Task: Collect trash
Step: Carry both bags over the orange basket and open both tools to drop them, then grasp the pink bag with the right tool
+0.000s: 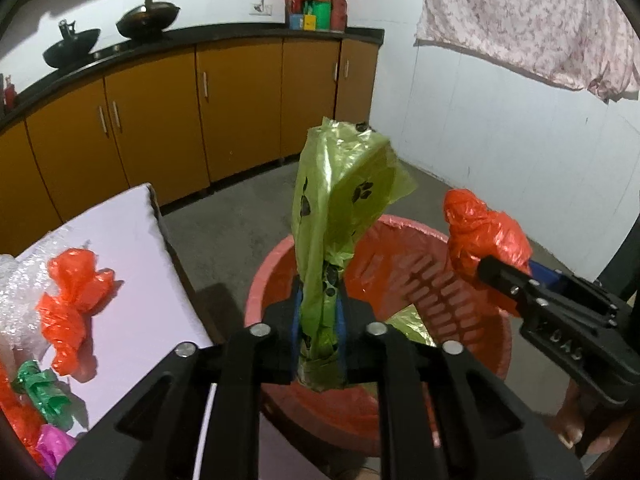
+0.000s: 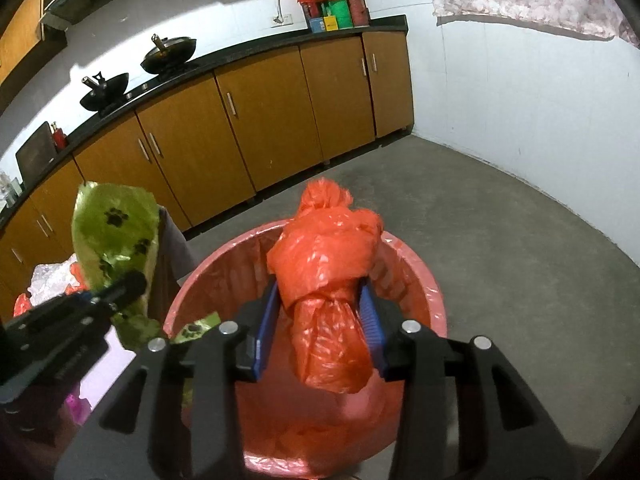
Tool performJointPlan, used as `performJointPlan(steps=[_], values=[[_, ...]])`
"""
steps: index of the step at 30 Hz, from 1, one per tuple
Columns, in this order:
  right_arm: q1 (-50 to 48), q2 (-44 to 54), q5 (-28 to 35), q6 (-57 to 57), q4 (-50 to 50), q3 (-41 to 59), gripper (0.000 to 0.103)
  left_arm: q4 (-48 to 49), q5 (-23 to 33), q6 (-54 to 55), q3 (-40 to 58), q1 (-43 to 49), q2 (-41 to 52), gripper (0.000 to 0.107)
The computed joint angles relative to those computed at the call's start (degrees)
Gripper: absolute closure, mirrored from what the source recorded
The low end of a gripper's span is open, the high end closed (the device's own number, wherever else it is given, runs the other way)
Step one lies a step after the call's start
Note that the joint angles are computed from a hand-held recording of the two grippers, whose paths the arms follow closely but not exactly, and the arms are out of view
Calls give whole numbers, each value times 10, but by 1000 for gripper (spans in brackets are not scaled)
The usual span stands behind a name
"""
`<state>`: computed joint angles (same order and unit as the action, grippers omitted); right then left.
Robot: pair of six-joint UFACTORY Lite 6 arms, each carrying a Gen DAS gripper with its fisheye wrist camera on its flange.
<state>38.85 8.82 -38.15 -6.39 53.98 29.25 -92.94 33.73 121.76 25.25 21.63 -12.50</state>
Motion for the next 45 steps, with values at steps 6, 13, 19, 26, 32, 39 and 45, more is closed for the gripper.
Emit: performJointPlan(steps=[6, 13, 19, 26, 32, 39, 45], values=[[-12, -13, -8, 55, -36, -36, 54, 8, 11, 9, -11, 19, -1, 62], [17, -34, -10, 33, 11, -49, 54, 68, 29, -39, -15, 79, -34, 62], [81, -53, -11, -15, 76, -33, 54, 161, 135, -47, -2, 262, -66, 56], [214, 13, -12, -51, 134, 80, 54, 193, 266, 62, 80, 542, 10, 44], [307, 152, 19, -123, 161, 262, 54, 157, 264, 129, 213, 660, 171, 38], [363, 314, 53, -284, 261, 491, 46, 151, 230, 103, 391, 712, 354, 34], [368, 423, 75, -454, 393, 641, 42, 164, 219, 73, 481, 738, 443, 34]])
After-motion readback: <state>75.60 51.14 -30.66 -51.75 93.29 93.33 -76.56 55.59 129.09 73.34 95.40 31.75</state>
